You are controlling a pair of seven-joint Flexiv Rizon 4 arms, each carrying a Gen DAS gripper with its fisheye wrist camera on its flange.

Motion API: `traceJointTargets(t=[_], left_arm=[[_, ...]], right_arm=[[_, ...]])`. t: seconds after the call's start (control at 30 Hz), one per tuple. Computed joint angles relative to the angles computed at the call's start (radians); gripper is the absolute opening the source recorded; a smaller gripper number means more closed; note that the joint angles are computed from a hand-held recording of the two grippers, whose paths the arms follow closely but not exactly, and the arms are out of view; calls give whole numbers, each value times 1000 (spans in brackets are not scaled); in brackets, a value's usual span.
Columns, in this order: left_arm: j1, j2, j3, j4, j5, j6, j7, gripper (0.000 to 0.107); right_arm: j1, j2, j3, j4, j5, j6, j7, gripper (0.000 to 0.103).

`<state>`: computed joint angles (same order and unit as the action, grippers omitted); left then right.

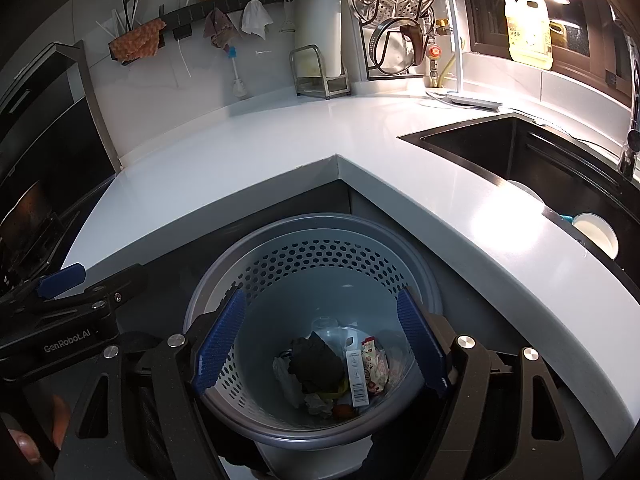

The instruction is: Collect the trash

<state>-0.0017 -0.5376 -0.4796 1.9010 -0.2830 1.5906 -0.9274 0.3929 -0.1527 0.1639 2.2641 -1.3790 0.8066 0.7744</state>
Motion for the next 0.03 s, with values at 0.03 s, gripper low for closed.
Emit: traceJointTargets(t=[0.03], left_arm=[[1, 0, -2, 0, 0, 1, 0, 97]], right_arm=[[-1, 1, 0, 1, -1, 2, 0, 75]])
